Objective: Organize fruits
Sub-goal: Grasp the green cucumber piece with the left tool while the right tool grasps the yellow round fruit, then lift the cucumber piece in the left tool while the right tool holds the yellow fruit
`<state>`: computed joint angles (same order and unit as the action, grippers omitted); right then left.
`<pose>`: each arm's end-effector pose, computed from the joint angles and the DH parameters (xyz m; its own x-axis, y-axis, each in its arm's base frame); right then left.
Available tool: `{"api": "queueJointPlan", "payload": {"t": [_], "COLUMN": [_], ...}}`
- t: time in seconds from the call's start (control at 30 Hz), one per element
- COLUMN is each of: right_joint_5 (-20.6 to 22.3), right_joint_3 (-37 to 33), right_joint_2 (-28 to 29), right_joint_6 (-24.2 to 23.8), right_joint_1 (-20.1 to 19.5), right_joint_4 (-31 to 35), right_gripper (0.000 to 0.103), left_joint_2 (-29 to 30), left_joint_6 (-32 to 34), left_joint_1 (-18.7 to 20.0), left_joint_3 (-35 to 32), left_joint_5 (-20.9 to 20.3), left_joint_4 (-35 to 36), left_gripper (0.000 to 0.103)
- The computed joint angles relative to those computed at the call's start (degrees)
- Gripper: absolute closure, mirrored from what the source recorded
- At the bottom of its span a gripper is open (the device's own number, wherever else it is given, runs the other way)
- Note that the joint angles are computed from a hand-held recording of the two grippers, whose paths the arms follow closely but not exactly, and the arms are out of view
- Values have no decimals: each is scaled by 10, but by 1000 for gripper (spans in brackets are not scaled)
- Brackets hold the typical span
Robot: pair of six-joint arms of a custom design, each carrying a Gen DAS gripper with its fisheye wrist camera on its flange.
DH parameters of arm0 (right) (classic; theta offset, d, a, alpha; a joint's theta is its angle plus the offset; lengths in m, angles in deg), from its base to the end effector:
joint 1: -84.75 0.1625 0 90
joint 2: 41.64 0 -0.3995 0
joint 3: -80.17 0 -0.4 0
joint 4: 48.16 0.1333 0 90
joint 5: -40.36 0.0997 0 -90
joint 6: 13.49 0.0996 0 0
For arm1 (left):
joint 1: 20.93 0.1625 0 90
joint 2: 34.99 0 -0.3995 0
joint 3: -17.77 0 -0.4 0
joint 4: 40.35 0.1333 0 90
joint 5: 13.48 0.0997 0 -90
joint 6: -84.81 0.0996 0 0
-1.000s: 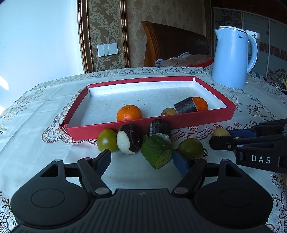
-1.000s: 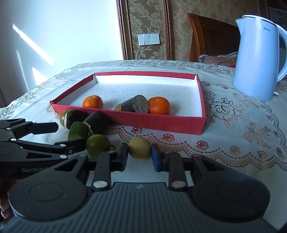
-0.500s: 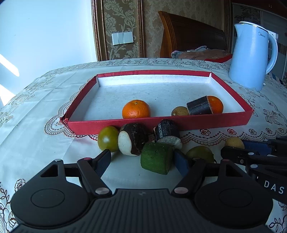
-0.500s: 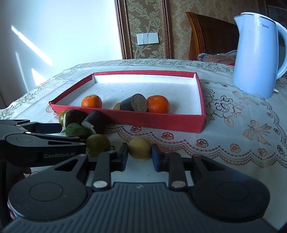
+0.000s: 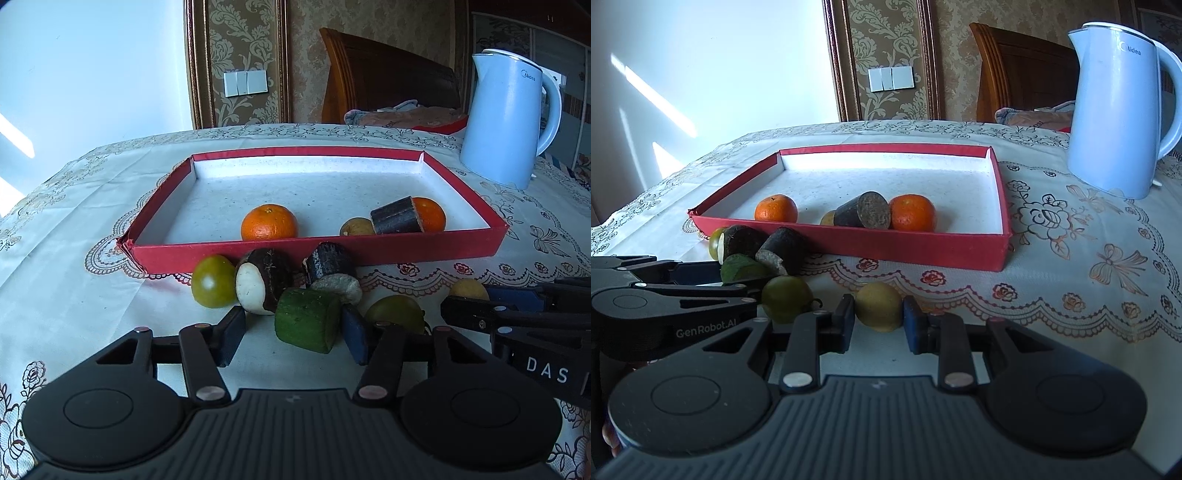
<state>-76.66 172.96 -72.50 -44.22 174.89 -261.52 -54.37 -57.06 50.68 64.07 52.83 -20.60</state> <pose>0.0897 -0.6565 0.0596 -0.7660 0.0967 0.6355 -0.4567 0.6138 -0.6439 -0.0638 -0.7413 -0.0208 -0.6103 0.4477 -0.6536 0.7708 0.5261 -0.3593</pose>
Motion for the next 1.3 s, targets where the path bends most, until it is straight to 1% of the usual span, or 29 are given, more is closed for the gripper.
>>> {"api": "queueJointPlan", "payload": {"t": [0.07, 0.23, 0.37, 0.47, 0.53, 0.63, 0.8, 0.93, 1.1, 1.3], "right_joint_5": [0, -1, 0, -1, -1, -1, 1, 3, 8, 11], "right_joint_3": [0, -1, -1, -1, -1, -1, 1, 2, 4, 5], "right_joint_2": [0, 1, 1, 1, 1, 2, 1, 0, -2, -3], "right_joint_6": [0, 0, 0, 0, -1, -2, -2, -2, -1, 0], "right_joint_1": [0, 0, 0, 0, 0, 0, -1, -1, -2, -3], "right_joint_4": [0, 1, 0, 1, 0, -1, -2, 0, 0, 0], "right_gripper": [77, 77, 77, 77, 77, 77, 77, 77, 77, 77], "left_joint_2": [-3, -7, -17, -25, -28, -28, -26, -32, -42, -65], "left_joint_6": [2, -2, -7, -12, -14, -18, -34, -33, -38, -34], "left_joint_1": [1, 2, 7, 10, 11, 13, 22, 24, 28, 28], "left_joint_3": [5, 10, 21, 32, 36, 34, 18, 27, 44, 86], "left_joint_5": [7, 13, 32, 43, 43, 50, 75, 79, 92, 96], "left_joint_4": [0, 1, 4, 1, -2, 3, 28, 25, 9, -39], "left_gripper": [54, 58, 66, 66, 66, 66, 67, 67, 67, 67]}}
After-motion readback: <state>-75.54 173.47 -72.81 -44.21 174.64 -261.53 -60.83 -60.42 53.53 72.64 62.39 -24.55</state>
